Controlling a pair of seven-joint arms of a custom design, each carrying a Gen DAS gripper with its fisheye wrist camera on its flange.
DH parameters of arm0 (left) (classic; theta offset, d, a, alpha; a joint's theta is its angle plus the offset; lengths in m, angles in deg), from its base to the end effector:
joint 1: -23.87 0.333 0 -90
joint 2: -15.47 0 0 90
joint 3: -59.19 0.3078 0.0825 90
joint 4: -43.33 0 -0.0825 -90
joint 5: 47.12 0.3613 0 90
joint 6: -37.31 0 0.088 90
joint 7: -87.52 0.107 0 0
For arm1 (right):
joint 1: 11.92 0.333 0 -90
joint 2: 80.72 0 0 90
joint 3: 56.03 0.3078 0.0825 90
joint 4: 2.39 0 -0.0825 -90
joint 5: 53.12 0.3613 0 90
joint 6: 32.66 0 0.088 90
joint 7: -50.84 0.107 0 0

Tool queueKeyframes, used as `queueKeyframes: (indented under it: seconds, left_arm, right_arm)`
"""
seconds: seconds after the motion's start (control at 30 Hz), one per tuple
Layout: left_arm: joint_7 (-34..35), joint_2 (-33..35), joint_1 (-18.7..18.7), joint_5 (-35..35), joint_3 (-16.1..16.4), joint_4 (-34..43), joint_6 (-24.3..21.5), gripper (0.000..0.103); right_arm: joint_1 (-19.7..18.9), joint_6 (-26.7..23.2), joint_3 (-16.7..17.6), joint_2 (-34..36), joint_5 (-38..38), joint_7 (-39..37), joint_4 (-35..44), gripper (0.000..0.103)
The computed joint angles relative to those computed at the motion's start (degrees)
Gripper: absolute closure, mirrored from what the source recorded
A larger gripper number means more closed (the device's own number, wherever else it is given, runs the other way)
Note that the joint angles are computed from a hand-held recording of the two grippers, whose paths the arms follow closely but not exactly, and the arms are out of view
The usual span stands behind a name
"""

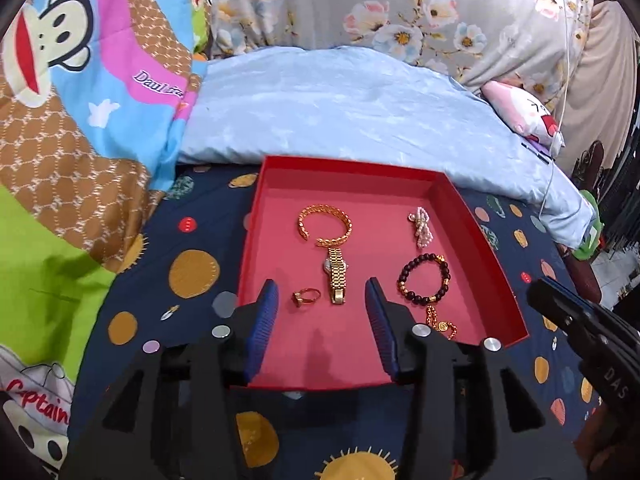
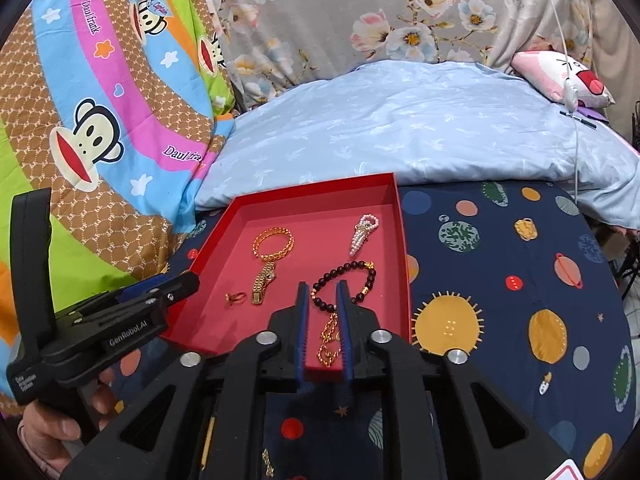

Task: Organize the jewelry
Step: 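Carry ring and chain into the red box and open both tools, then withdraw both open tools from the box toward the remaining jewelry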

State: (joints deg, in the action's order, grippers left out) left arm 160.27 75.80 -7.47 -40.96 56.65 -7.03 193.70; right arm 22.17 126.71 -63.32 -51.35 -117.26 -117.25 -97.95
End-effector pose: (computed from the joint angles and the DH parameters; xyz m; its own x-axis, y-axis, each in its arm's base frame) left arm 0.6835 -0.4410 0.3517 -0.3810 -0.9119 0.1526 -0.6925 0.1721 -0.7006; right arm 0.5866 0.3559 0.3622 -0.1968 -0.9511 -0.2382 -0.6074 0.3090 -0.7318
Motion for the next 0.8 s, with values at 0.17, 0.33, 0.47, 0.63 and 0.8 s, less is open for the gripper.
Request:
queueKeyframes:
  seconds: [0.17,0.33,0.47,0.63,0.8]
  left_arm:
    - [-3.0,-9.7,-0.9,1.0,2.4,-16.4,8.3,0.057]
    - [-5.3,-17.1,-3.4,2.2,5.6,-29.4,14.0,0.052]
    - [-6.1,-21.2,-4.3,2.2,6.4,-37.0,16.4,0.052]
    - [-6.3,-25.6,-5.5,1.9,7.3,-45.8,18.4,0.052]
    - [-5.6,-28.7,-5.7,1.2,7.1,-53.1,19.7,0.051]
  right_arm:
    - [1.9,-1.5,0.3,-4.0,-4.7,5.3,-4.5,0.083]
    - [1.7,-2.7,3.1,-7.7,-8.8,11.4,-9.1,0.083]
    - [0.9,-3.0,5.8,-9.1,-9.3,12.8,-11.7,0.082]
    - [0.9,-2.9,7.9,-9.2,-7.9,12.3,-13.6,0.082]
    - [1.3,-1.7,8.6,-8.7,-6.4,12.2,-15.1,0.082]
